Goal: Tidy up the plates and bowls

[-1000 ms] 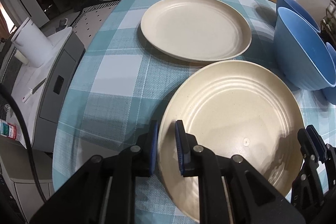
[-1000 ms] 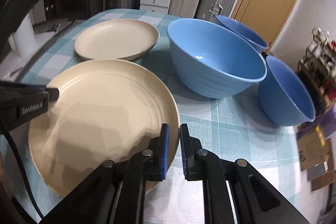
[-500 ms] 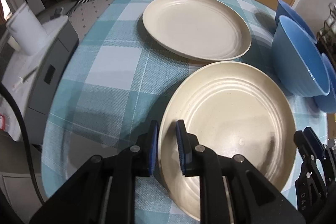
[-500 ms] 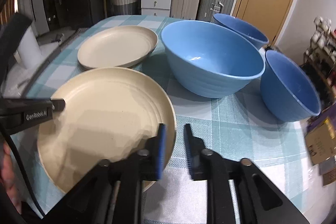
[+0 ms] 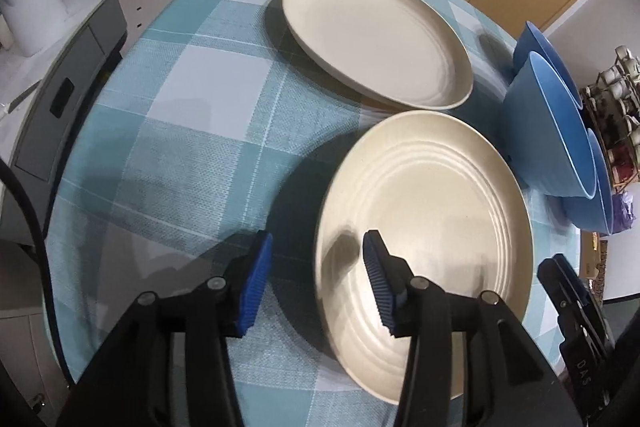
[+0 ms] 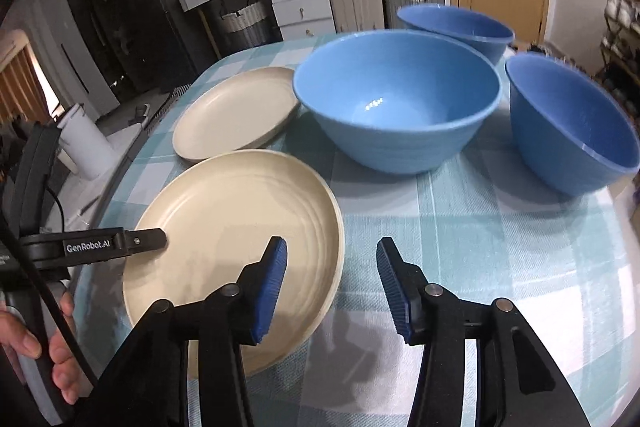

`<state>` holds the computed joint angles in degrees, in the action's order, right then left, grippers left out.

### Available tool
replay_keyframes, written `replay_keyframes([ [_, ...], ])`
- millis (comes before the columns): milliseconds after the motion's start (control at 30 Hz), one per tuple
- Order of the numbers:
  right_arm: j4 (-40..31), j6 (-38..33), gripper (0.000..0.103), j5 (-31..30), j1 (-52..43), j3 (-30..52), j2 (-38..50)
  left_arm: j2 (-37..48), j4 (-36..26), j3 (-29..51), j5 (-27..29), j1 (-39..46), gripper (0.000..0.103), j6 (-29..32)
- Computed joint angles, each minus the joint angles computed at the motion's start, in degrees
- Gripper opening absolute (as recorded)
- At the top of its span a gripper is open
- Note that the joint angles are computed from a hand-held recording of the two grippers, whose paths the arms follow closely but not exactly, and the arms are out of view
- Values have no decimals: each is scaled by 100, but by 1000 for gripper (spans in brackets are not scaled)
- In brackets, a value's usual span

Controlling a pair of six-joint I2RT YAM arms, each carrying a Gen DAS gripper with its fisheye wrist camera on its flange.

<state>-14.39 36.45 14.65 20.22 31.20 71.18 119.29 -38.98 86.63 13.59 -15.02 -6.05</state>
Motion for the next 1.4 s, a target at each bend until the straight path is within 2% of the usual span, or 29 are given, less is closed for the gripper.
replay_keyframes([
  [67,218,6,48,-448,-280,-158,-91,-31,37,-32,-66,-28,47,-1],
  [167,491,112,55,-982,-682,-337,-75,8,-2,-4,-138,-60,47,21],
  [400,840,262,55,-1930,-1100,-478,160,61,52,-19,-74,-42,48,-32],
  [467,896,298,55,-1996,-1151,-465,271,63,57,-26,-51,-46,49,3],
  [600,982,377,55,-2045,-1156,-453,425,143,-11,70,110,19,58,-65],
  [733,1170,460,55,-2340,-1308,-488,566,116,43,29,198,73,76,-129],
  [833,1194,520,54,-2564,-1392,-417,744,51,132,-27,158,71,77,-155],
  [1000,1190,510,47,-2500,-1411,-407,789,143,49,45,187,65,76,-169],
  [1100,1210,503,41,-2487,-1420,-410,814,152,56,40,199,29,75,-146],
  [1167,1215,492,32,-2560,-1443,-400,858,138,133,0,222,14,74,-188],
  [1233,1198,467,29,-2565,-1405,-359,905,135,140,-6,290,22,71,-199],
  [1267,1177,442,20,-2585,-1392,-342,924,131,153,-11,349,43,65,-231],
  [1300,1180,412,17,-2700,-1397,-312,998,117,158,-26,347,52,60,-243],
  [1333,1182,437,16,-2702,-1375,-316,1013,116,152,-29,361,62,51,-255],
  [1400,1141,446,16,-2641,-1328,-280,1030,123,124,-23,411,81,41,-252],
])
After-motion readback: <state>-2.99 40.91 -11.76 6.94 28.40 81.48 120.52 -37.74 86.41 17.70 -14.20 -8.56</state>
